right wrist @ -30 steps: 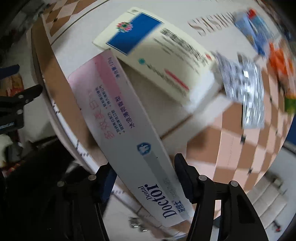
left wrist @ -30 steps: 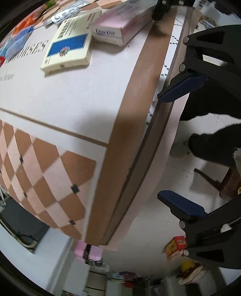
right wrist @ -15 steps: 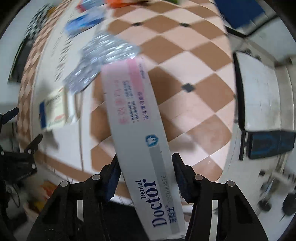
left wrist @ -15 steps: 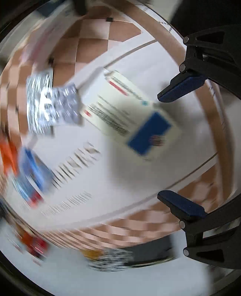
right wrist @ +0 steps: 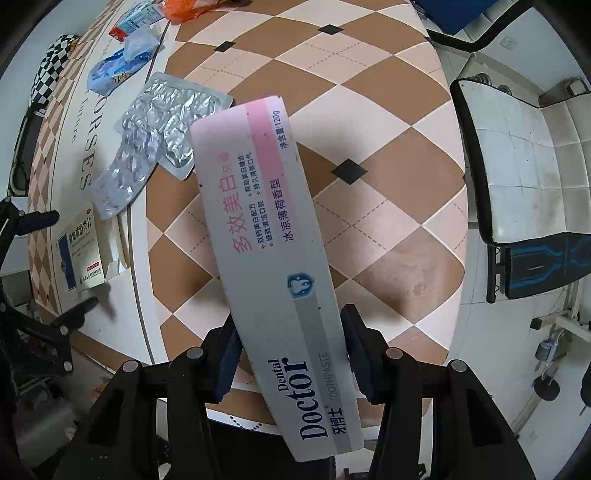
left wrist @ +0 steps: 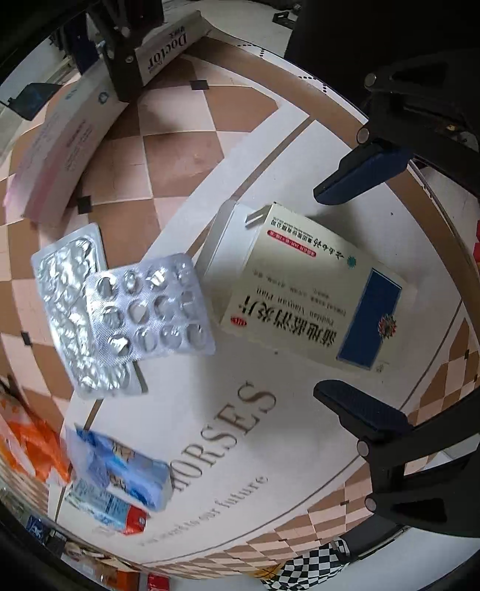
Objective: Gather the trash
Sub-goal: 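Grasp the blue-white medicine box with left tool while right tool grasps the Doctor toothpaste box, then carry both boxes over the trash bin and open both tools to drop them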
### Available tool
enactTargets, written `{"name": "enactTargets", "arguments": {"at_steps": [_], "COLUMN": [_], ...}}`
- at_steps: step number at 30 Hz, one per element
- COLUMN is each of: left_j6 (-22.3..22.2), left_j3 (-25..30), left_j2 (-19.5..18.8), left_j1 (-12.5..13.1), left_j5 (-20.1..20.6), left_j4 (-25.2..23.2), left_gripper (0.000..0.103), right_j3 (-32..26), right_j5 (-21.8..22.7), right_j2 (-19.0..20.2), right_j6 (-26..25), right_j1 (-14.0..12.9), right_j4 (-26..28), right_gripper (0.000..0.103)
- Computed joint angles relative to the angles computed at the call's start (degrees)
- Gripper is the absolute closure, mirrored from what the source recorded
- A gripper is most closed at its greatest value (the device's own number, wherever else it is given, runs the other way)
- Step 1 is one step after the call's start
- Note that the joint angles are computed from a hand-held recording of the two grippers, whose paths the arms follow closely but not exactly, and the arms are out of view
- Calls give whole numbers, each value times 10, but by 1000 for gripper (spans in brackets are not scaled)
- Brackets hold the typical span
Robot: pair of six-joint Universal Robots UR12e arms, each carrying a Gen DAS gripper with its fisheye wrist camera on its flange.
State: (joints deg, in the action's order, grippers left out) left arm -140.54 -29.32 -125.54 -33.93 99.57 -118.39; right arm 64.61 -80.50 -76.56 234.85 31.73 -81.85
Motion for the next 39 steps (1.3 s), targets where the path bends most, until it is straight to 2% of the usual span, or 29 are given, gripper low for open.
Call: {"name": "enactTargets", "arguments": {"at_steps": [2,3,4,6,8,9,10,12,14,17,19,22,24,25,27,31,34,35,38,39], "left_j6": [0,-2,-5,-11,-41,-69,-102,-212,-332,-504,-561,-555,-524,-504,-474,-445,-437,-439,-448,-457], "left_j3": [-17,-23,-43,-56,-38,-36,-37,-26,-33,-91,-127,-146,-136,-128,-136,-153,-170,-171,-153,-162], "left_j2": [5,8,19,25,18,19,21,19,31,66,85,94,85,78,81,92,103,105,104,116], "left_j1": [-2,-1,-2,1,7,10,14,22,37,71,82,82,76,69,59,54,43,42,37,35], "left_j5": [8,6,7,3,-18,-21,-18,-10,-48,-134,-163,-154,-138,-115,-85,-82,-59,-56,-55,-57], "left_j4": [11,16,30,47,31,29,29,6,-21,-7,14,35,16,4,25,58,86,90,97,103], "left_gripper": [7,11,20,23,23,23,23,23,23,23,23,23,22,22,19,30,30,30,30,30], "right_j3": [-2,-6,-9,-15,-13,-12,-8,4,12,16,8,-16,-34,-46,-61,-71,-92,-98,-103,-107], "right_j5": [-1,-2,-5,-8,-10,-8,-4,9,18,23,17,4,-3,-2,0,-16,-49,-71,-71,-78], "right_j2": [2,6,8,12,11,11,9,2,-3,-3,4,21,33,41,51,59,71,74,75,76], "right_j6": [-5,-7,-10,-10,-2,2,9,21,43,74,82,68,53,44,31,17,24,29,57,65], "right_j1": [0,2,3,4,6,7,7,7,9,14,17,21,23,24,27,38,50,57,70,75], "right_j4": [3,6,9,12,6,3,-4,-24,-44,-66,-65,-37,-7,12,37,46,63,63,44,42], "right_gripper": [49,49,49,50,50,50,50,50,50,50,50,50,49,48,33,32,38,53,53,54]}}
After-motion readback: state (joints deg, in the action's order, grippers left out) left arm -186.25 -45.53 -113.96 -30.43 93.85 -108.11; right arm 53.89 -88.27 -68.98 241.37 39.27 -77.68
